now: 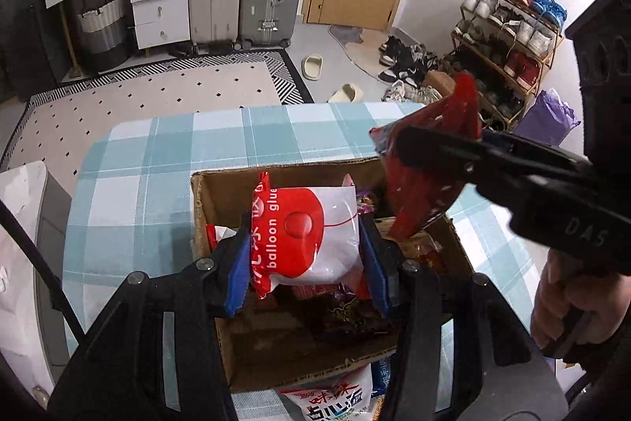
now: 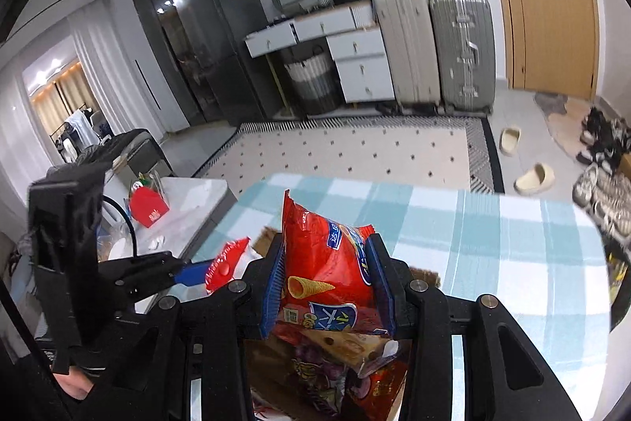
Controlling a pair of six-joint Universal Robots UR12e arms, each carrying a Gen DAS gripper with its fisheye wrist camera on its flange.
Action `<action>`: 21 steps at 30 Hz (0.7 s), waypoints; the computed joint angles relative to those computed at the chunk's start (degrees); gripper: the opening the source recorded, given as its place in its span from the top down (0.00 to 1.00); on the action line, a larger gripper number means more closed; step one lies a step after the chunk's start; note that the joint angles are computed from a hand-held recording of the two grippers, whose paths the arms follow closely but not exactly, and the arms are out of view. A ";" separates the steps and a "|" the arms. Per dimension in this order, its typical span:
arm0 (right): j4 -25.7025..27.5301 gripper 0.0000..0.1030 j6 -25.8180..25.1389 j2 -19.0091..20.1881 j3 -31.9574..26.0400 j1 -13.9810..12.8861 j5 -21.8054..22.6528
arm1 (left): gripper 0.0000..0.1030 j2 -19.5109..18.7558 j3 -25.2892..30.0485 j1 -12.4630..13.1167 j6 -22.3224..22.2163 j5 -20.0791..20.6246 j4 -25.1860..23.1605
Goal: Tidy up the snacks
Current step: 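Open both tools to drop the packs into the box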
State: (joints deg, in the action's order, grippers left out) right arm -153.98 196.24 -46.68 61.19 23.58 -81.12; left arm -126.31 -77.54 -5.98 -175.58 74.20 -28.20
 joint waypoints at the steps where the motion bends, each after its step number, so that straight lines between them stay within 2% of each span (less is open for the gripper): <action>1: 0.28 0.61 0.25 0.30 -0.17 -0.13 0.22 | 0.55 -0.44 0.51 -0.07 0.24 0.31 -0.69; 7: 1.03 0.61 1.00 1.51 -0.91 -0.60 1.24 | 0.55 -2.48 2.38 0.13 0.24 0.23 -2.81; 11: 1.99 0.61 0.26 1.94 -1.48 -0.54 0.63 | 0.53 -3.41 3.39 -0.08 0.89 1.74 -4.22; 13: 1.85 0.61 0.86 1.98 -1.37 -0.66 1.26 | 0.44 -3.64 3.66 -0.21 1.19 2.83 -4.63; 16: 1.80 0.60 0.58 1.83 -1.10 -0.71 1.26 | 0.39 -3.71 4.18 -0.10 0.79 2.76 -6.07; 17: 1.61 0.58 0.31 1.69 -0.89 -0.72 1.72 | 0.33 -3.71 4.33 -0.09 0.24 3.14 -6.37; 18: 1.21 0.54 0.11 1.53 -0.65 -0.68 1.37 | 0.30 -3.59 4.25 0.04 -0.03 2.98 -6.32; 21: -0.84 0.50 -0.32 0.84 0.42 -0.56 0.94 | 0.25 -2.79 3.19 0.48 -0.78 2.02 -5.34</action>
State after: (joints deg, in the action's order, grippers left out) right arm -154.82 195.92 -45.85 61.61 23.02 -80.18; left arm -129.10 -74.34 -5.50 -176.36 76.22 -33.53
